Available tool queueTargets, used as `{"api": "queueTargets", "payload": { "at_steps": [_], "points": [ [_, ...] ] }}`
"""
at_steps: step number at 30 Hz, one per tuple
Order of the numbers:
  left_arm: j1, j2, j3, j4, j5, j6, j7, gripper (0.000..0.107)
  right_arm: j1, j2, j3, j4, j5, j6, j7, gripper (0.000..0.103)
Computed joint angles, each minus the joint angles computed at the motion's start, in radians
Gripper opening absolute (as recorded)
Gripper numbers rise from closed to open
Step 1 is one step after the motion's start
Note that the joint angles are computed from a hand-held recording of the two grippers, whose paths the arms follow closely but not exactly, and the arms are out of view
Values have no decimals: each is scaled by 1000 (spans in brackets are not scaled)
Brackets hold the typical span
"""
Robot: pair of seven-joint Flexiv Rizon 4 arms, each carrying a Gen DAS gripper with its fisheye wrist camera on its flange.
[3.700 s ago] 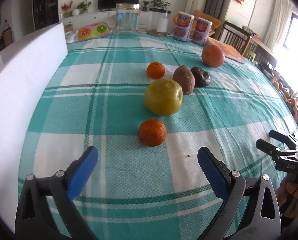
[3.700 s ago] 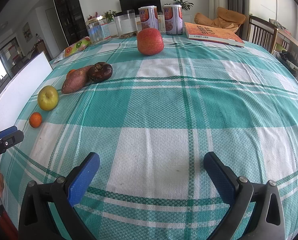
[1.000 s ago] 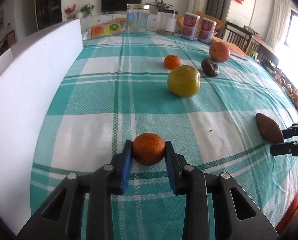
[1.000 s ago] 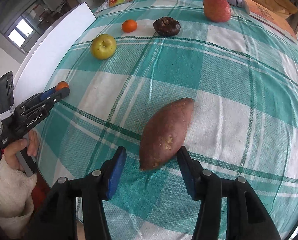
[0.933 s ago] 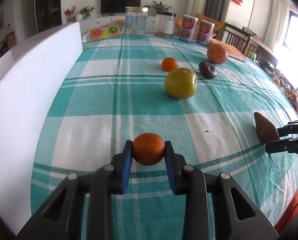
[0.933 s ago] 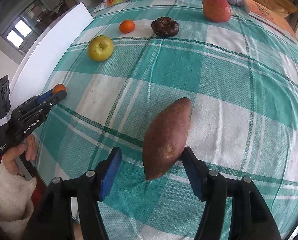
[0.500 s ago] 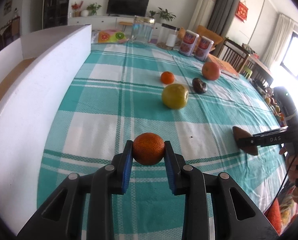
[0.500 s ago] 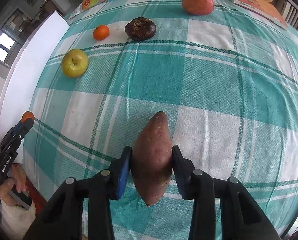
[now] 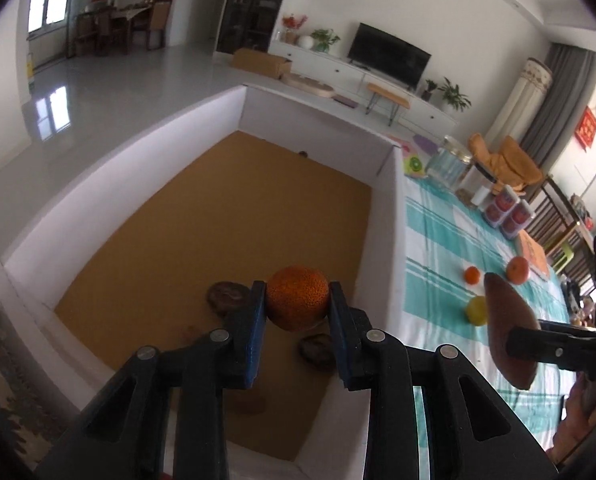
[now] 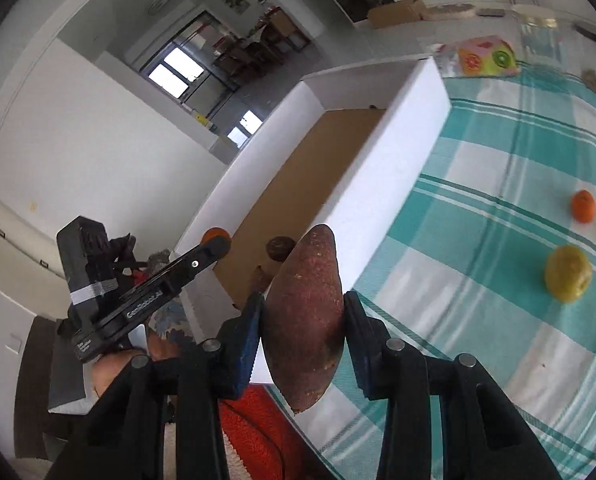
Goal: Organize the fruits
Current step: 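Drop the orange into the white box while the right tool drops the sweet potato, then bring both open tools back over the table toward the fruits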
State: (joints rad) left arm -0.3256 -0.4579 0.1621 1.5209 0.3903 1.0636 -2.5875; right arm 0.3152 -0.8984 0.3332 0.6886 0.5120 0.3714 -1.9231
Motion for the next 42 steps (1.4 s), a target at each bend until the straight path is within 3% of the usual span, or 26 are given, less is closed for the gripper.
{"api": "queueTargets", "payload": {
  "at_steps": [7, 9, 11, 15, 17, 19, 21, 24, 25, 29, 32, 36, 42],
  "points": [
    [8, 30, 29, 74, 52, -101, -86, 32, 194, -35, -63, 20, -166, 79, -49, 40],
    [-12, 30, 38, 61, 99, -130, -136, 43, 213, -37, -69, 45, -204, 118, -55, 43],
    [-28, 28, 40, 37, 146, -152, -182, 69, 196, -10, -55, 100, -205, 171, -62, 60],
    [-63, 38, 30, -8, 249, -161, -255, 78, 104, 91, -16, 272, -158, 364, -143, 74],
    [-76, 28, 12, -40, 285, -133, -268, 87, 62, 153, -24, 406, -152, 525, -188, 96],
    [-94, 7, -8, -74, 310, -81, -272, 91, 25, 196, -48, 538, -170, 680, -199, 100],
    [-97, -33, -40, -114, 292, -16, -223, 94, 27, 202, -127, 636, -231, 814, -142, 100],
    [-80, -133, -123, -191, 191, 52, -47, 96, 40, 213, -295, 772, -314, 937, 4, 100],
    [-68, -179, -162, -236, 147, 42, 40, 96, 57, 211, -362, 799, -312, 946, 43, 100],
    [-83, -369, -240, -438, 29, -60, 290, 96, 28, 164, -500, 819, -390, 981, 239, 100],
    [-117, -480, -237, -570, -27, -137, 383, 96, -21, 145, -508, 812, -402, 975, 306, 100],
    [-171, -560, -156, -700, -48, -201, 415, 96, -75, 123, -462, 782, -421, 932, 367, 100],
    [-197, -607, -70, -751, -120, -216, 401, 96, -96, 114, -433, 776, -499, 919, 442, 103]
  ]
}}
